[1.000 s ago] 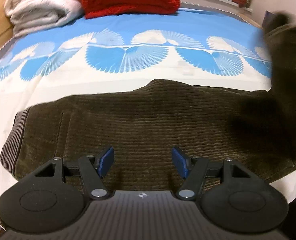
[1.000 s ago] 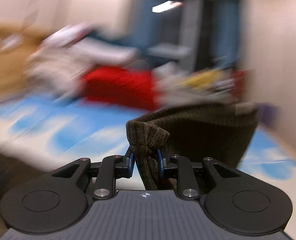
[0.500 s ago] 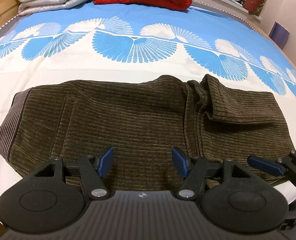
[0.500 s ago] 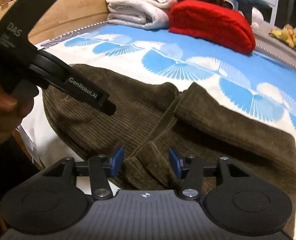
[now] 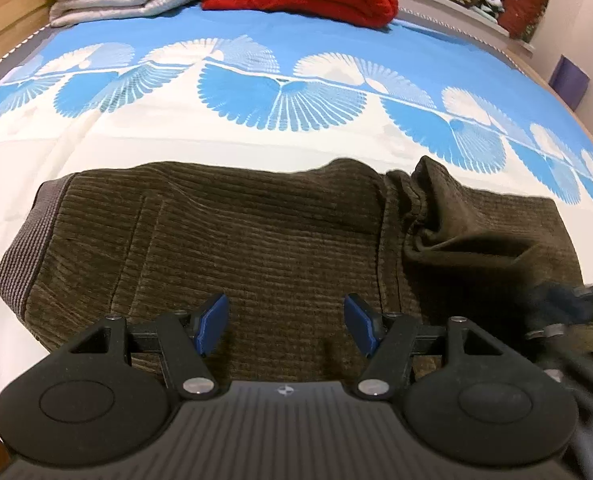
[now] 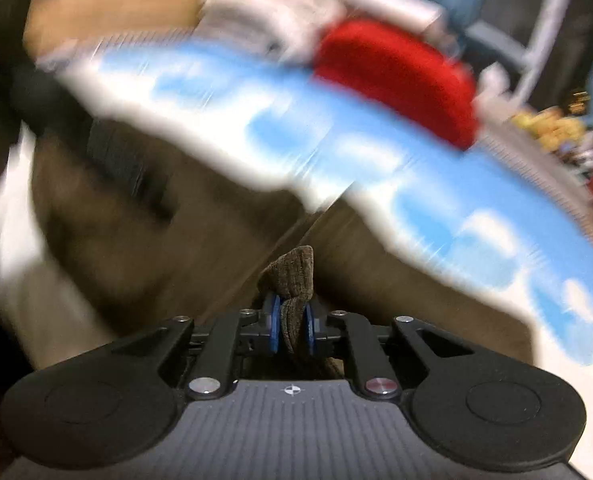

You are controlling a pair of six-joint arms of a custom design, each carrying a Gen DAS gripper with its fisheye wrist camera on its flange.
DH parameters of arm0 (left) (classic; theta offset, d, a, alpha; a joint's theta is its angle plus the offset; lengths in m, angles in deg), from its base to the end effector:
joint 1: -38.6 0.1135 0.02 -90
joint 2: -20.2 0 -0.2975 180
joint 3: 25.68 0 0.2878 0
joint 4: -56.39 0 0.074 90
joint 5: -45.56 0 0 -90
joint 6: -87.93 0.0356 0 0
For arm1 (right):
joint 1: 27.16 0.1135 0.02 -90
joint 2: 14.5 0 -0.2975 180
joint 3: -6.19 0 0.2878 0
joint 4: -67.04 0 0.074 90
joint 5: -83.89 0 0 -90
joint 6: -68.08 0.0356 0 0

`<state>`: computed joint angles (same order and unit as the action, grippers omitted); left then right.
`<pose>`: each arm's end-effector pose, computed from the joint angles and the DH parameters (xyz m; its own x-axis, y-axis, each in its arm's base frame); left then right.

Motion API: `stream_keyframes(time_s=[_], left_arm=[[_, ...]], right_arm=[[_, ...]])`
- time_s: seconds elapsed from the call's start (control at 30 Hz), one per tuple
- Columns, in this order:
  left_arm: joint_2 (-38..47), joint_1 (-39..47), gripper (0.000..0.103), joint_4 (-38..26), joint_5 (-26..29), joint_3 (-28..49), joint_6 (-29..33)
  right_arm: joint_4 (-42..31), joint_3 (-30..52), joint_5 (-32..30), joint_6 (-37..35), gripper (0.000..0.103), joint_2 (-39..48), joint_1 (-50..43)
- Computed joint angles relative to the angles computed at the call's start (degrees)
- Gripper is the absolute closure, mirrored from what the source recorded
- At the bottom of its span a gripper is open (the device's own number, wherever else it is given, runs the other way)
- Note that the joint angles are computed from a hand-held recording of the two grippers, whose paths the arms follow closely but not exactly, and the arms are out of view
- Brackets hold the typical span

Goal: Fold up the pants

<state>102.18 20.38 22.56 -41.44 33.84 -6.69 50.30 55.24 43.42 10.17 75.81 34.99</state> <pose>0.2894 -0.0972 0.2070 -0.8150 0.1836 -0.5497 0.2751 0.9574 -0.0881 0.1591 0.2432 0.1388 -0.5405 -0.2848 -0.7917 -0.1162 0.9572 -0.2651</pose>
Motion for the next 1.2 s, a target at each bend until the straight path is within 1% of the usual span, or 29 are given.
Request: stream_keyframes(time_s=[0.07,0.1,0.13,0.2,0.23,0.27,0.33,0.37,0.4,0.43,0.47,0.5,0.53,0.6,0.67,0.7,0.73,0.77,0.8,0.83,0.87,0.9,0.93,1.0,1.07,1.1,1.13,1.17,1.2], left_arm=[[-0.05,-0.14,0.033,0.41,-0.14,0.12,-0.54],[0.06,-0.17,0.033,0.46,-0.06,0.31,-0.64],[0.22,-0.29,0.033,0.51,-0.07,0.5,-0.92],[0.44,-0.47,0.033,0.39,0.04,0.76,-1.47],[0.7,-0.69,0.034,0.21,0.19,1.08,-1.9],[0.78,-0.81,0.034,0.12,0.39,1.26,-2.32],[0.88,-0.65,0.034,-0.17,1.54,1.91,-3.42],[0.84,-0.17,0.035,-0.66,3.11,2.47,-3.98],[1.27,0.31,0.036,-1.69,5.0,3.62,-4.48],[2.33,0.75,0.038,-3.17,7.16,5.44,-4.68],[3.92,1.14,0.043,-4.83,9.6,7.91,-4.06],[5.46,1.28,0.046,-6.07,11.25,10.34,-3.03],[7.08,1.23,0.049,-6.89,12.31,12.88,-2.03],[10.18,0.94,0.049,-8.47,14.51,17.29,-0.68],[15.46,1.37,0.047,-10.52,20.12,22.54,0.66],[17.88,1.43,0.046,-10.99,22.01,24.26,0.37],[20.5,1.32,0.044,-10.89,23.3,25.78,-0.9],[22.79,1.3,0.043,-10.59,24.64,26.81,-2.16],[25.36,1.17,0.043,-11.07,25.73,28.35,-3.44],[27.51,0.86,0.043,-11.76,26.13,29.94,-4.32],[29.51,0.24,0.04,-12.0,26.12,31.52,-4.63],[31.18,-0.55,0.036,-12.17,25.46,33.04,-4.19],[32.45,-1.17,0.029,-12.01,24.53,34.16,-3.48],[34.75,-2.15,0.029,-11.4,23.21,35.64,-3.31],[37.5,-2.36,0.029,-12.4,24.24,38.05,-4.37],[38.53,-2.11,0.03,-12.51,24.88,38.67,-3.93],[38.95,-2.28,0.033,-12.61,25.14,38.95,-2.88],[39.3,-2.62,0.048,-12.87,25.0,39.32,-0.98],[39.26,-2.88,0.061,-13.07,24.97,39.46,1.47]], right_arm=[[4.66,-2.44,3.47,-4.67,0.09,-3.16,2.4],[6.19,-3.12,3.37,-8.05,0.09,-3.35,3.63],[6.26,-3.28,0.94,-9.76,0.09,-2.9,3.98],[2.5,-1.91,-9.67,-11.08,0.089,0.43,2.69],[0.48,-0.81,-11.65,-11.37,0.088,2.98,2.61],[-0.6,0.05,-11.81,-11.88,0.087,5.32,2.95],[0.48,-0.04,-10.92,-11.87,0.083,5.21,3.21],[1.57,-0.86,-11.47,-11.43,0.082,3.33,2.58],[3.2,-2.15,-12.49,-10.65,0.078,0.99,2.05],[4.48,-3.22,-12.69,-9.81,0.072,-0.99,1.64],[5.05,-3.69,-11.94,-8.97,0.069,-1.87,1.54],[5.24,-3.65,-11.25,-8.26,0.064,-1.82,1.5],[5.61,-3.48,-11.27,-7.99,0.064,-1.4,1.16],[6.74,-2.89,-11.16,-8.09,0.064,-0.26,1.25],[6.9,-2.41,-11.61,-7.95,0.063,0.68,1.35],[5.61,-1.43,-12.65,-7.91,0.06,1.83,1.1],[3.57,-0.59,-14.27,-7.99,0.054,2.89,0.47],[-0.44,1.47,-16.7,-7.88,0.054,5.15,-0.19],[-2.73,2.85,-17.73,-8.22,0.054,7.35,-0.57],[-3.96,3.98,-16.24,-9.2,0.054,9.65,0.07],[-3.89,4.59,-15.04,-10.69,0.052,10.81,0.72],[-3.77,4.96,-15.34,-11.05,0.048,11.06,0.77],[-3.2,4.89,-15.96,-10.6,0.047,10.87,0.57],[-2.37,4.53,-16.92,-9.94,0.049,10.38,-0.16],[-2.05,4.49,-17.39,-10.26,0.05,10.14,-0.69],[-2.02,4.62,-17.54,-10.35,0.05,10.19,-0.78],[-2.17,4.66,-17.69,-10.69,0.05,10.0,-0.96],[-2.23,3.72,-17.64,-10.75,0.05,9.04,-0.86],[-2.11,3.69,-17.9,-11.28,0.05,8.89,-1.14]])
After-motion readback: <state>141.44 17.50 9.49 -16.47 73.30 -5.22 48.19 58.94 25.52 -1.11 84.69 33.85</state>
